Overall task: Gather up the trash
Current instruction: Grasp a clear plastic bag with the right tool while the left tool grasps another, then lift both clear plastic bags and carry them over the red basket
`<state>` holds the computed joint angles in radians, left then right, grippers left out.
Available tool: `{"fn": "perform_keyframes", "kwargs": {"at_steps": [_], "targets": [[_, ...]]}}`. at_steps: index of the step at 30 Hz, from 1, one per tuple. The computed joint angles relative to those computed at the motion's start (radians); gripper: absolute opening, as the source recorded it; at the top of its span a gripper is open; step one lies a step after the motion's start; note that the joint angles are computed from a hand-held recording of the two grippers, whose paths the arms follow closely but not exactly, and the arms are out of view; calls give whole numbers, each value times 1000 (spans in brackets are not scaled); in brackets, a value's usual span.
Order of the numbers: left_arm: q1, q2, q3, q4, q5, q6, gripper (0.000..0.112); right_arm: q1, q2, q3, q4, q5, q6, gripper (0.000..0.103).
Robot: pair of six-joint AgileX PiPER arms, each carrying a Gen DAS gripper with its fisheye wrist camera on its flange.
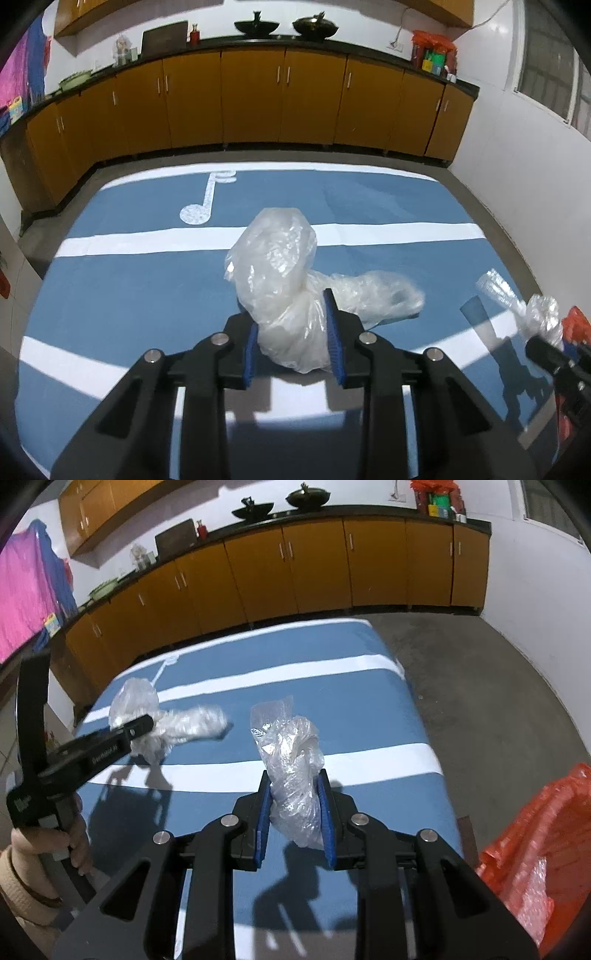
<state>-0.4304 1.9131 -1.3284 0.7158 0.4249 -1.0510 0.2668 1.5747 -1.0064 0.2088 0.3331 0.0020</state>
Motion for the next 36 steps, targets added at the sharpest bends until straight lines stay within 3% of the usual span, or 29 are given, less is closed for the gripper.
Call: {"fn": "perform_keyframes", "kwargs": {"at_steps": [8,18,26,36], "targets": [[-138,-185,139,193,56,-162,31,12,-192,87,-141,2,140,24],[-324,-352,219,273,164,-250,31,-9,-420,181,-308,39,321,24],[-446,-380,193,288,253,-271,32,-52,-550,238,-341,80,366,24],[-556,-370,154,304,297,-293,32,-132,-693,306,-307,136,335,24]]}}
